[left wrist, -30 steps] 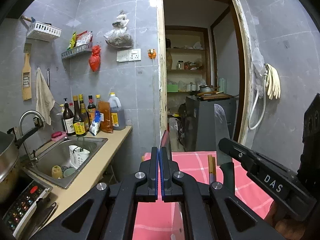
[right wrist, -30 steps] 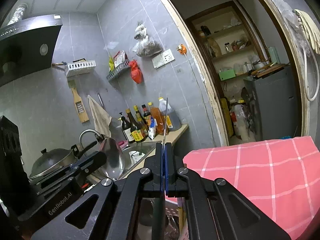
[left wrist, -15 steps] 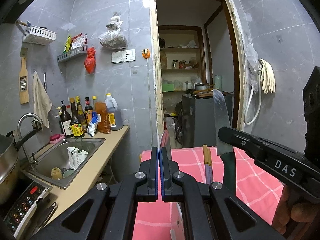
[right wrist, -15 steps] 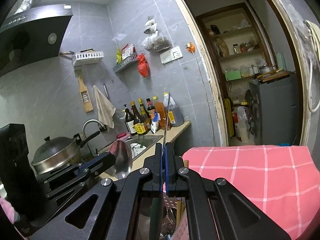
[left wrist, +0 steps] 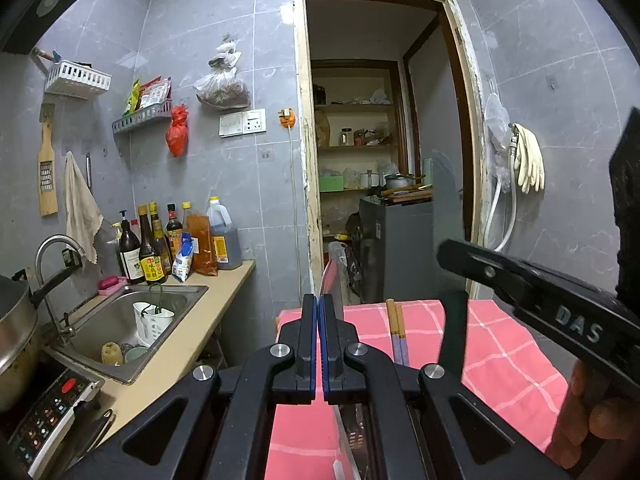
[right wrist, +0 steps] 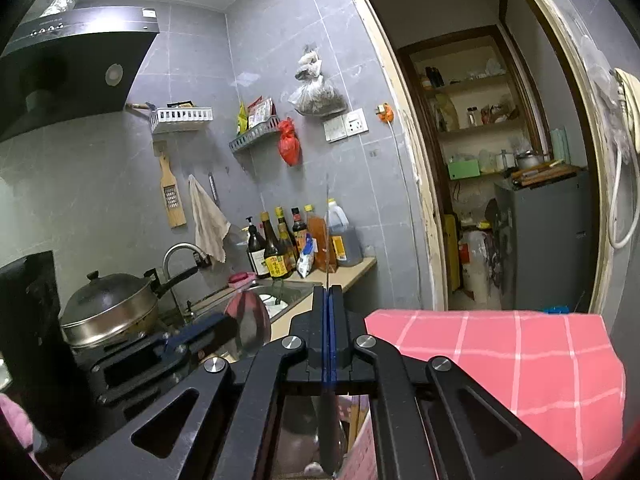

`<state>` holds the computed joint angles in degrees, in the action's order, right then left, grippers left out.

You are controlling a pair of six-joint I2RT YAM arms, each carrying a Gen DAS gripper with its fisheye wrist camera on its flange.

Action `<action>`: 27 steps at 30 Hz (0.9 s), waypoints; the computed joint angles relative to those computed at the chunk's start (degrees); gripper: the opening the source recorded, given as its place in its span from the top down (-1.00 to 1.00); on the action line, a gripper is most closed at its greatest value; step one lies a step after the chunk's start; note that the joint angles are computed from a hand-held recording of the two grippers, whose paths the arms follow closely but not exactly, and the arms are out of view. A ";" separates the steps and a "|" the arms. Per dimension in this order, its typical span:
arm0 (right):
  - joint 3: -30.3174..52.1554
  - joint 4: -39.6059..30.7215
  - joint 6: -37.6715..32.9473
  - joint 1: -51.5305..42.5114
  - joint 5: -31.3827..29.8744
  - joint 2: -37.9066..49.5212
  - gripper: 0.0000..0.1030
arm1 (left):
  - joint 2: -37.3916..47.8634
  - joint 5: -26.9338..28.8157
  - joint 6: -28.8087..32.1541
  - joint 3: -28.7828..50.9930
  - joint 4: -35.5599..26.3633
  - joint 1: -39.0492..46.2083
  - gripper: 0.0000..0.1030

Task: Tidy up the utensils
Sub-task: 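Carry the spoon with the left tool while the right tool carries the knife toward the caddy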

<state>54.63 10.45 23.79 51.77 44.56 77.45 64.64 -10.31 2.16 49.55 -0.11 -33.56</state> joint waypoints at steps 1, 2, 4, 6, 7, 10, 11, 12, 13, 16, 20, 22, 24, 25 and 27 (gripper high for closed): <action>0.16 0.53 -0.14 -0.56 -0.59 0.29 0.98 | -0.05 0.14 -0.13 -0.06 0.01 0.10 0.96; 0.37 0.74 0.04 -1.08 -1.18 0.50 0.98 | 0.09 0.08 -0.34 0.12 -0.16 0.12 0.96; -0.25 2.90 0.61 -1.94 -2.07 0.70 0.98 | 0.26 -0.16 -0.89 0.38 -0.37 0.22 0.96; -0.69 4.66 1.10 -2.63 -2.68 1.16 0.98 | 0.44 -0.29 -1.37 0.53 -0.58 0.48 0.96; -0.83 5.16 1.59 -3.09 -3.30 1.62 0.98 | 0.60 -0.33 -1.52 0.61 -0.69 0.61 0.96; -1.08 4.76 3.41 -3.77 -5.07 3.10 0.98 | 1.03 -0.31 -2.17 0.90 -1.16 0.85 0.96; -1.23 4.01 4.08 -3.71 -5.52 3.44 0.98 | 1.13 -0.18 -2.34 1.02 -1.30 0.93 0.96; -1.45 3.39 4.66 -3.59 -5.84 3.73 0.98 | 1.17 -0.03 -2.48 1.07 -1.36 0.99 0.96; -1.63 3.03 5.06 -3.55 -6.24 3.90 0.98 | 1.07 0.19 -2.51 0.87 -1.30 1.12 0.96; -2.01 1.22 6.53 -3.09 -6.97 4.29 0.98 | 0.90 0.51 -2.46 0.48 -1.26 1.23 0.96; -2.07 -1.76 8.34 -2.50 -7.61 4.63 0.97 | 0.60 1.88 -2.78 0.81 -2.17 1.98 0.96; -2.12 -3.16 9.30 -2.00 -7.46 4.56 0.96 | 0.43 2.83 -2.84 0.97 -2.65 2.47 0.96; -2.17 -4.17 10.20 -1.54 -7.08 4.39 0.96 | 0.37 3.81 -2.82 1.11 -2.92 2.96 0.96; -2.27 -4.57 10.52 -1.34 -6.87 4.11 0.96 | 0.33 4.15 -2.78 1.18 -3.08 3.09 0.96; -2.31 -5.38 11.06 -0.91 -6.56 3.89 0.96 | 0.37 4.99 -2.63 1.45 -3.49 3.45 0.96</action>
